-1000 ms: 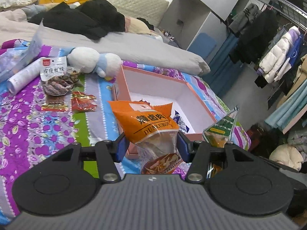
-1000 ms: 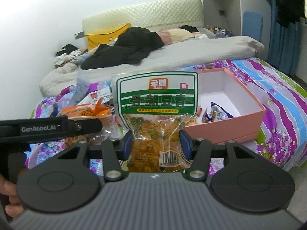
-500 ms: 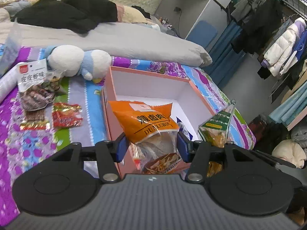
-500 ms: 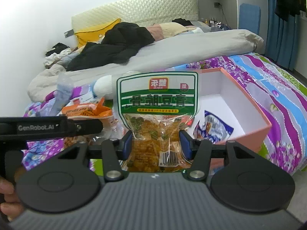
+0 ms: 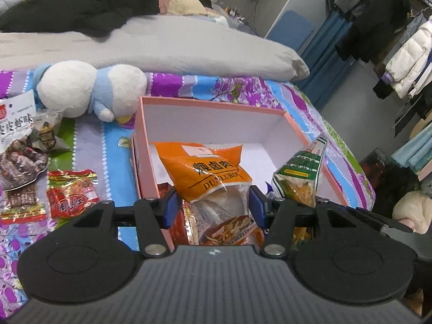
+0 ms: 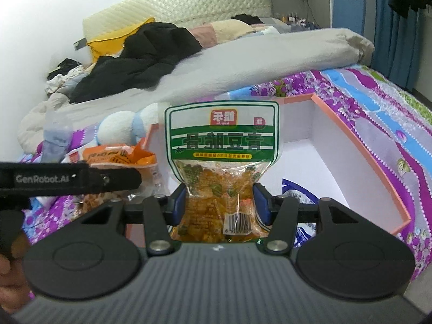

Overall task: Organize snacks
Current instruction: 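Carry both held bags over the pink box and lower them inside, then open both tools to release the bags into the box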

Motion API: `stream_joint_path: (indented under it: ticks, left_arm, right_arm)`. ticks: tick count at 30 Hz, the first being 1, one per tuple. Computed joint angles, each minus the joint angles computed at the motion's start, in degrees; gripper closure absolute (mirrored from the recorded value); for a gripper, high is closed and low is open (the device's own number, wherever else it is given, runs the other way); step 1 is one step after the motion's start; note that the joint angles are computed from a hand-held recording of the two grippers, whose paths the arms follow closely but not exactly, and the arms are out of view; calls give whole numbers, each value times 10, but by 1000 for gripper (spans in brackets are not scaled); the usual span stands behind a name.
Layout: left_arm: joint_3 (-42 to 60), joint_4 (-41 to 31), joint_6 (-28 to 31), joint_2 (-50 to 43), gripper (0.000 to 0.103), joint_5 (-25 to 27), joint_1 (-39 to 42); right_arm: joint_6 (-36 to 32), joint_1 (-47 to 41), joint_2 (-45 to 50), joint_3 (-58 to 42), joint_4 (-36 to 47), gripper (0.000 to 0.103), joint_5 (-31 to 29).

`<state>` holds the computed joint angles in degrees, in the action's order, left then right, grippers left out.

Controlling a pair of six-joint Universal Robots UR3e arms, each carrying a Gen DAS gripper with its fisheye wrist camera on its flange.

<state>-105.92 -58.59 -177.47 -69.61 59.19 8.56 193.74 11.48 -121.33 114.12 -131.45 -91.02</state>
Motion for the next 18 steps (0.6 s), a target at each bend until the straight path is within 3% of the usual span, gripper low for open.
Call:
stream_joint_path:
  ticks: [4,6,7,9,14,18]
  left_arm:
    - [2,25,-3,-41,44,10,-15]
    - [-4,38,-7,-46,40,13,-16]
    - [-10,44,-9,-41,33,11,-14]
    - [-16,52,-9,-34,30,15,-14]
    - [-9,17,3,2,30,6,2]
    - [-1,-50,26,66,30,-14,34]
  right_arm:
    - [0,-14,19,14,-10,43,12]
    - [6,-20,26,16,-5,36,16]
    - [9,-22,27,18,-3,35,17]
    - [10,-25,24,19,5,35,22]
    - [17,-8,12,12,11,35,13]
    - [28,14,-10,-2,29,35,0]
